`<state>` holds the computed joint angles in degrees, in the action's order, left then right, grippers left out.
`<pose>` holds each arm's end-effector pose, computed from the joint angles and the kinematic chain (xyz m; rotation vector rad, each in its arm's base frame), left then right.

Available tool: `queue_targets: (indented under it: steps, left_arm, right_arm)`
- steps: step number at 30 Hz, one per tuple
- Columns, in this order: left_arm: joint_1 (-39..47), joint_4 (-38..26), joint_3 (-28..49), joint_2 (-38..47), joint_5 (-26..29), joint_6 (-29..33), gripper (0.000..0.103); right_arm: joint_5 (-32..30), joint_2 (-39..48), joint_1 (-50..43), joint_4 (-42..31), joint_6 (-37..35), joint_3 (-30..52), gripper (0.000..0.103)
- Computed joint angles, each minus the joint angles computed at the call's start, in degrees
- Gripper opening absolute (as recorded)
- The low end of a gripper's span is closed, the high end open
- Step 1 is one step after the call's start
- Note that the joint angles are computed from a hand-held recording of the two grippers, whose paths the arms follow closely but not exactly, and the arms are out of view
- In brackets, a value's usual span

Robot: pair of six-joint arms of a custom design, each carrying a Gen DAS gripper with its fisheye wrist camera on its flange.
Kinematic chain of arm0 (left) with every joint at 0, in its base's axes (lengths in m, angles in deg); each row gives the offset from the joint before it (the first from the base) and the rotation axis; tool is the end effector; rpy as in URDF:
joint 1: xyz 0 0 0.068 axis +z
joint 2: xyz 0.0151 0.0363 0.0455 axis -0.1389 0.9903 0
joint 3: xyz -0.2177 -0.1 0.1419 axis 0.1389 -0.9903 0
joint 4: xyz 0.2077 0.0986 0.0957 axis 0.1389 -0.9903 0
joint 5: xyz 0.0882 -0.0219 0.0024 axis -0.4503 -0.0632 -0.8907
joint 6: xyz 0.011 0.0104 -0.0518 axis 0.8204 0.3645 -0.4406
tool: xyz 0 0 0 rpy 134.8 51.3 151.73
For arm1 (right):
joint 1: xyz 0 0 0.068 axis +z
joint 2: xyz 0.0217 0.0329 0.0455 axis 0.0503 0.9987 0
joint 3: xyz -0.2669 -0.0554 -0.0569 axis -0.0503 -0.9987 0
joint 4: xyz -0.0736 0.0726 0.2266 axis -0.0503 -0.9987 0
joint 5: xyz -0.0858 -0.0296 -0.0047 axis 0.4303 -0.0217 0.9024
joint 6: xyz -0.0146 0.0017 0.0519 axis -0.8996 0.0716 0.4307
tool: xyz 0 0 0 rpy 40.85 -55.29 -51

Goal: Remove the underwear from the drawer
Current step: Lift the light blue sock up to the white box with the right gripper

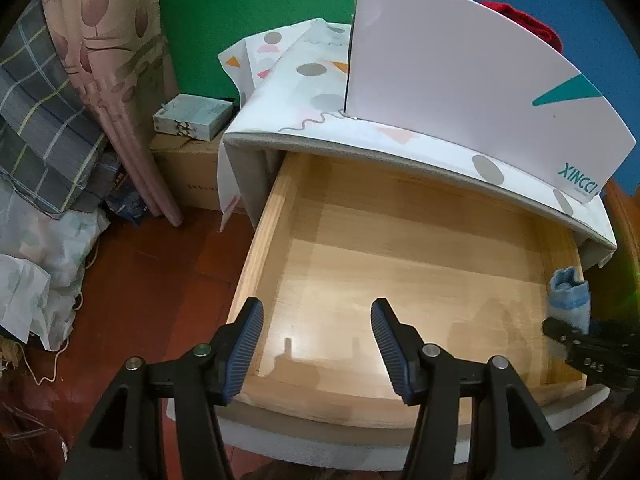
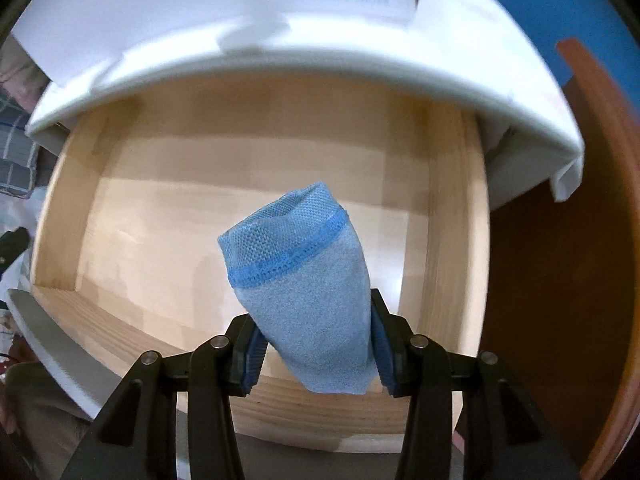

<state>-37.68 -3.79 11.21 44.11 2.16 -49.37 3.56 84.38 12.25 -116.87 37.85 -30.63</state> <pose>0.2106 -0.1116 0.2387 -0.0020 2.6405 -0.0450 0.1970 0.0313 0.2376 0.0921 2.9175 0.0105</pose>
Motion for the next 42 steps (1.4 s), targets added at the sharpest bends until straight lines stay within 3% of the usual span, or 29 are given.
queue_targets:
  steps: [5, 13, 21, 35, 42]
  left_arm:
    - [0.0, 0.0, -0.1, 0.0, -0.2, 0.2, 0.058]
    - [0.3, 0.1, -0.2, -0.2, -0.5, 0.0, 0.058]
    - [-0.8, -0.3, -0.3, -0.6, -2.1, -0.1, 0.058]
    - [-2.6, -0.1, -0.4, -1.4, -4.6, 0.2, 0.058]
    - [-2.6, 0.0, -0.5, -1.6, -4.7, 0.3, 0.058]
  right_arm:
    - [-0.6, -2.8, -0.8, -1.7, -1.1, 1.3, 0.042]
    - [-2.5, -4.7, -0.3, -8.7, -2.2, 10.3, 0.042]
    - [-3.4, -1.8, -2.3, -17.8, -4.9, 26.3, 0.042]
    - [-1.5, 22.6, -3.5, -27.2, -4.1, 70.7, 0.043]
    - [-0.7, 34.3, -2.8, -28.0, -1.9, 80.6, 0.043]
